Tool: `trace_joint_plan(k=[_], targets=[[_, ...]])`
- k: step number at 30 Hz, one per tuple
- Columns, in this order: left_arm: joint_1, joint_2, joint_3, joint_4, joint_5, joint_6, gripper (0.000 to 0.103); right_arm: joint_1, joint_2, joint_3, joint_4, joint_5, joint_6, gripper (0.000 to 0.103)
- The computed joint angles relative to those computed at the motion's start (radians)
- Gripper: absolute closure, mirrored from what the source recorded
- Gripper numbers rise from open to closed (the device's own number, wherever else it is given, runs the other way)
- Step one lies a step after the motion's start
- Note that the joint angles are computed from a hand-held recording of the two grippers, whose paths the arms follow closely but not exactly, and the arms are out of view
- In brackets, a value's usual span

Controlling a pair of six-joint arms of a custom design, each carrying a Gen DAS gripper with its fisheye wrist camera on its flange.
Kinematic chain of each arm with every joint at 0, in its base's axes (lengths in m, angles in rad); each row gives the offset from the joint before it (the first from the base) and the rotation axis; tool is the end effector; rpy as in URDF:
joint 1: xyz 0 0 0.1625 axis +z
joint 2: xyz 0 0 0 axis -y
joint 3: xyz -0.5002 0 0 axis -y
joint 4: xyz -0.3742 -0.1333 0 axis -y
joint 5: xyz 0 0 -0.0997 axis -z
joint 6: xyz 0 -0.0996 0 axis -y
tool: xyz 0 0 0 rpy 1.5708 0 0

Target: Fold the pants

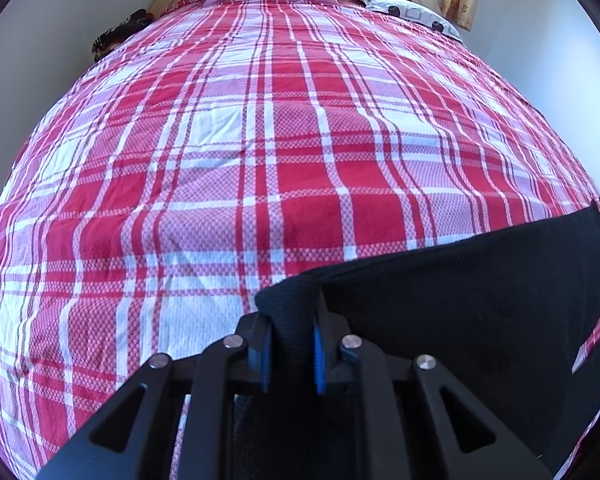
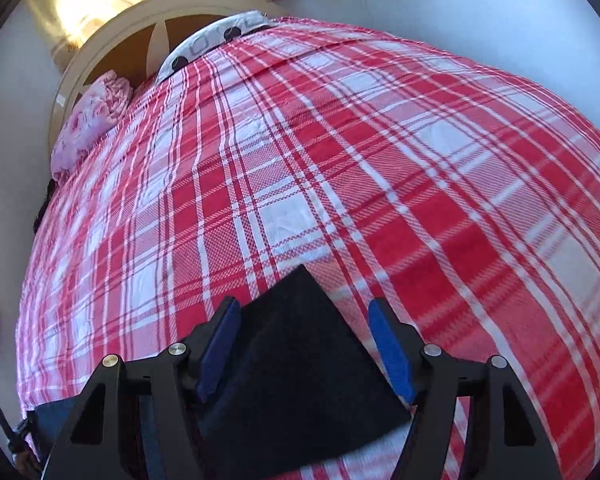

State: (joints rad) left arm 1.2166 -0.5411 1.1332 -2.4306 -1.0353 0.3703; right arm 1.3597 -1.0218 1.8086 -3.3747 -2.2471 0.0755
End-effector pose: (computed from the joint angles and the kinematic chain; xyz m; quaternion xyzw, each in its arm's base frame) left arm -0.1249 -0.8686 0.1551 0.3057 0.9062 -0.1266 0.2632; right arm -0.0655 -0.6443 0.3682 -0.2775 -0.7925 0.4387 0.3202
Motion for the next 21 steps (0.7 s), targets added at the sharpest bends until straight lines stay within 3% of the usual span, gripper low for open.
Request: trace_joint_plan(k=[2, 4, 5, 6, 8, 13, 21], targets=[[-0.002, 0.005, -0.003, -0.007, 0.007, 0.005, 0.087, -0.014, 0.014, -0.040, 0.093, -0.001, 0.002, 0.037], [-0.003, 0.008, -0.006, -0.009, 0.010, 0.003, 0.087, -0.015, 0.040, -0.071, 0.131, -0.033, -0.029, 0.060], [-0.004, 0.009, -0.005, -0.013, 0.011, 0.006, 0.087, -0.010, 0.049, -0.080, 0.134, -0.054, -0.057, 0.086], [-0.005, 0.007, -0.004, -0.016, 0.010, 0.009, 0.087, -0.008, 0.051, -0.076, 0.116, -0.056, -0.080, 0.094], [-0.004, -0.002, -0.004, -0.013, -0.009, -0.007, 0.088, -0.005, 0.026, -0.032, 0.068, -0.002, -0.080, 0.095], [-0.002, -0.082, 0.086, -0.132, -0.105, 0.011, 0.089, 0.065, -0.039, 0.112, -0.158, -0.015, -0.178, 0.095], [0.007, -0.254, 0.326, -0.359, -0.270, 0.021, 0.088, 0.166, -0.158, 0.448, -0.647, 0.075, -0.292, 0.095]])
